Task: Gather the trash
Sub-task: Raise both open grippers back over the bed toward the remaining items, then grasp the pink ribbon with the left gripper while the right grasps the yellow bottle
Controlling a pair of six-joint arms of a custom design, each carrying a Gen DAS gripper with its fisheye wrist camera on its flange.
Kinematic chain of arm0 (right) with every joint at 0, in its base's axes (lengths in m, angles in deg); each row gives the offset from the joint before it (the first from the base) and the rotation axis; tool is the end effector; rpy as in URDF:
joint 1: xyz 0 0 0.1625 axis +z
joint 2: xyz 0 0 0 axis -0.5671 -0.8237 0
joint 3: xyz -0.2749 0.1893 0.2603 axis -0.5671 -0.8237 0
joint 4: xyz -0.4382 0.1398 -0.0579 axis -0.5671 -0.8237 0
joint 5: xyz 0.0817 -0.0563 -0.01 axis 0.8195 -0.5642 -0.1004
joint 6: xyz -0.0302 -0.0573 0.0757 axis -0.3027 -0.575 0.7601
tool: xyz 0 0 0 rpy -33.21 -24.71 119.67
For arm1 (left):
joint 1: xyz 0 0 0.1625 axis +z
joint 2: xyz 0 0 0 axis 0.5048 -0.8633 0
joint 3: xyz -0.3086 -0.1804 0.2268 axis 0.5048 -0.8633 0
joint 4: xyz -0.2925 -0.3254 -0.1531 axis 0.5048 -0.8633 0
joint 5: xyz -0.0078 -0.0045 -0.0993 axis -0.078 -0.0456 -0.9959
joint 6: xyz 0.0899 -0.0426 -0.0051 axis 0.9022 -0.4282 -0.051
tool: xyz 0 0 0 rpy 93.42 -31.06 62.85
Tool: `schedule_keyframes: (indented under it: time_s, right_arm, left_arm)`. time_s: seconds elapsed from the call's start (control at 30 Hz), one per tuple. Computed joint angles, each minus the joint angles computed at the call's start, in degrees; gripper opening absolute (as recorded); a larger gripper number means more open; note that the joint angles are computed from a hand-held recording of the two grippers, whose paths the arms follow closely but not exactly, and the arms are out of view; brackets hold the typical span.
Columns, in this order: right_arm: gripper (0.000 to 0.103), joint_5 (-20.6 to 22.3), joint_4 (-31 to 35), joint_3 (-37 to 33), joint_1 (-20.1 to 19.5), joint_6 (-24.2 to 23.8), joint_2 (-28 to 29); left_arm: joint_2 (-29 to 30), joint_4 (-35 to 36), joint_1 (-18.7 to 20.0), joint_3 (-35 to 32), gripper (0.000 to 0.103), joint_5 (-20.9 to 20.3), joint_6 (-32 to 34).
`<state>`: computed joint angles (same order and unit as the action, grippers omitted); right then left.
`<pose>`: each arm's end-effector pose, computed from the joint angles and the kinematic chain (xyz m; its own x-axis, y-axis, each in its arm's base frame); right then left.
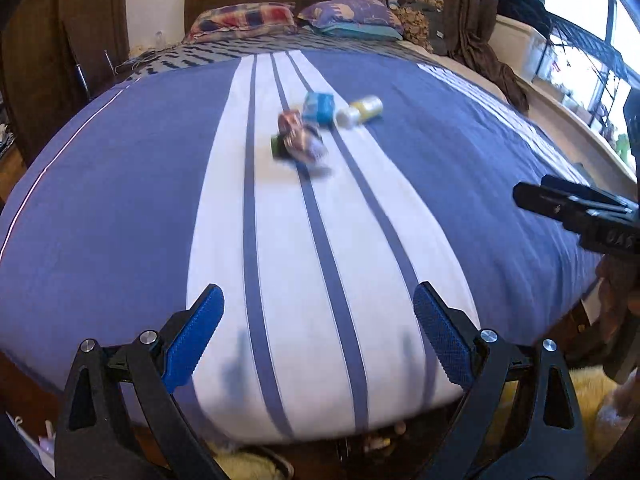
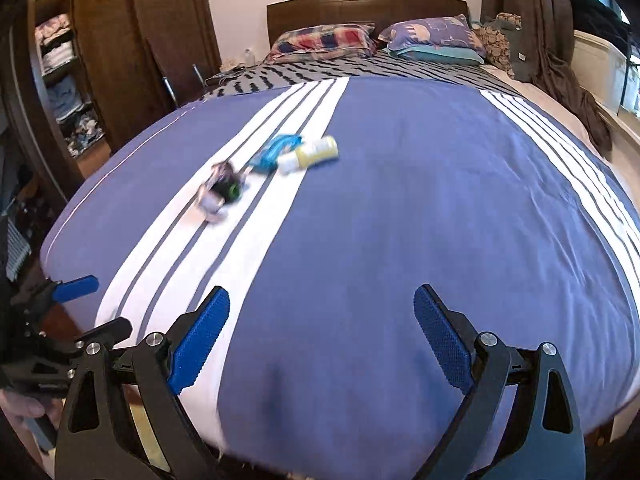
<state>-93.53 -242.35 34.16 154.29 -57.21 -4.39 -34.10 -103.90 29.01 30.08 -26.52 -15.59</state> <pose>0.4341 -0.6519 0.1939 -0.7761 0.1554 0.6112 -0.3670 0.6769 -0.6381 -0.2118 -0.7129 0.3862 -0.6399 0.5331 -0.5534 0.7290 0.6489 -0.2179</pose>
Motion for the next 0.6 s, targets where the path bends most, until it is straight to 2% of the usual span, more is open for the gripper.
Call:
schedule_keyframes:
  time_s: [0.1,0.37,0.6]
  right_arm:
    - [0.094,0.4,2.2,-5.4,-1.3,-1.5,2.7]
    - [0.094,1.3,4.8,-16.3,-4.1,-5.6,8.9]
    - [0.094,2.9,6.4,-26.0,-5.6,-8.8,14.2]
  left_arm:
    - [4.4,-0.3,0.7,-5.4,0.085,-0.1,0.8]
    - [15.0,3.7,2.3,-19.4,0.051,-2.6,-0.2]
    - [21.0,6.2,2.7,-26.9,0.050,-2.0,0.7]
